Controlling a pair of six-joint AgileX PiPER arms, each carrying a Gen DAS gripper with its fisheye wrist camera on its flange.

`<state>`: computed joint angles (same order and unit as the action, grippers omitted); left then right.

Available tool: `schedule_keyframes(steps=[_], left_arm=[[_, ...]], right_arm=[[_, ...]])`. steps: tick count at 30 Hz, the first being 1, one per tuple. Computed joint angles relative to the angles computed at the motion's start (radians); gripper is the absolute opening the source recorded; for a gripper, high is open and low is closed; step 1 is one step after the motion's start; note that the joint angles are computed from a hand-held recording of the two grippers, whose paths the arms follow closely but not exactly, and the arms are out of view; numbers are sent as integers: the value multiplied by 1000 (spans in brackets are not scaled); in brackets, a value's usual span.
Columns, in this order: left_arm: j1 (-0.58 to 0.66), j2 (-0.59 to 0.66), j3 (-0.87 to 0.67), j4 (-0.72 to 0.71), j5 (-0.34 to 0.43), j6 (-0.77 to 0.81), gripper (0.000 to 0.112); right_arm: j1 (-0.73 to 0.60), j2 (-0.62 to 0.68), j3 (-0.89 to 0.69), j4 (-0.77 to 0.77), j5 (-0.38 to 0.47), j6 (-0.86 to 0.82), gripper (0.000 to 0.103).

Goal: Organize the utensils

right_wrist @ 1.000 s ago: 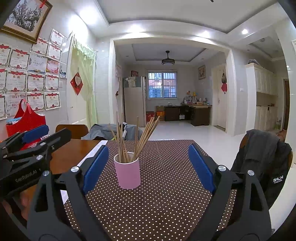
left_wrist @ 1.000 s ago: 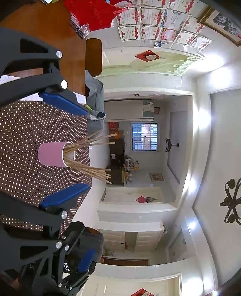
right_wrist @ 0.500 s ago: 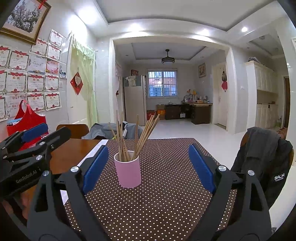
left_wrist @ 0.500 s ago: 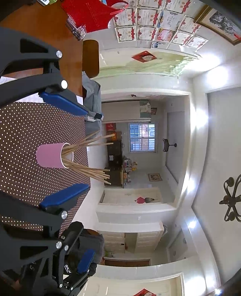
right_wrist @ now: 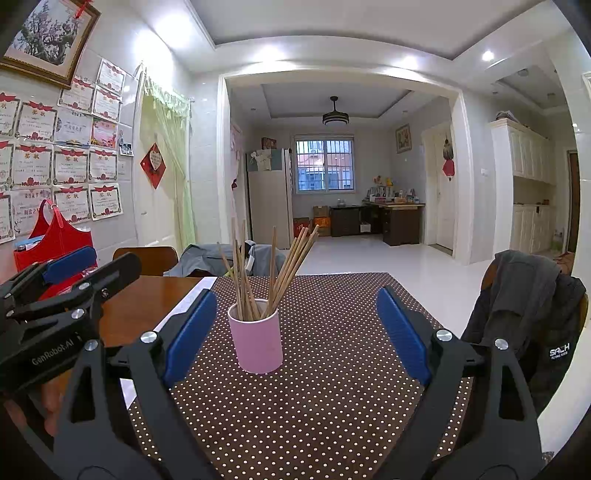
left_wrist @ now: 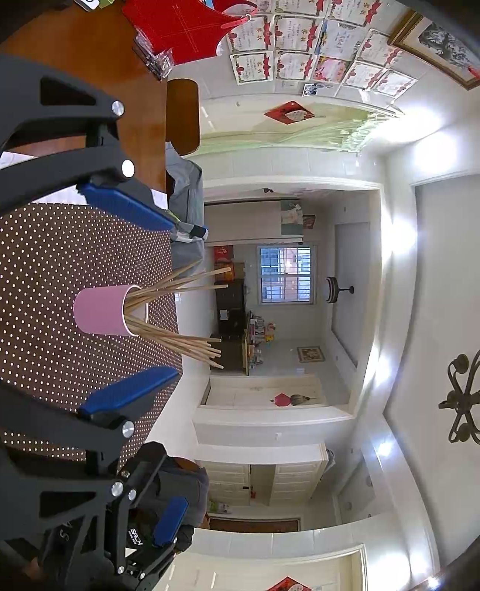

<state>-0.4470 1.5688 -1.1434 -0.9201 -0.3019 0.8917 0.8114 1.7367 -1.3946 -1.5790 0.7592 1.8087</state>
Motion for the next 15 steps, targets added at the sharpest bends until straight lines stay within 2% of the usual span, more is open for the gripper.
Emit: schedule_keyframes(steps=[15], left_arm=[[7, -3, -1, -3, 9, 5, 75]], right_arm=[[1, 3, 0, 3, -2, 4, 87]])
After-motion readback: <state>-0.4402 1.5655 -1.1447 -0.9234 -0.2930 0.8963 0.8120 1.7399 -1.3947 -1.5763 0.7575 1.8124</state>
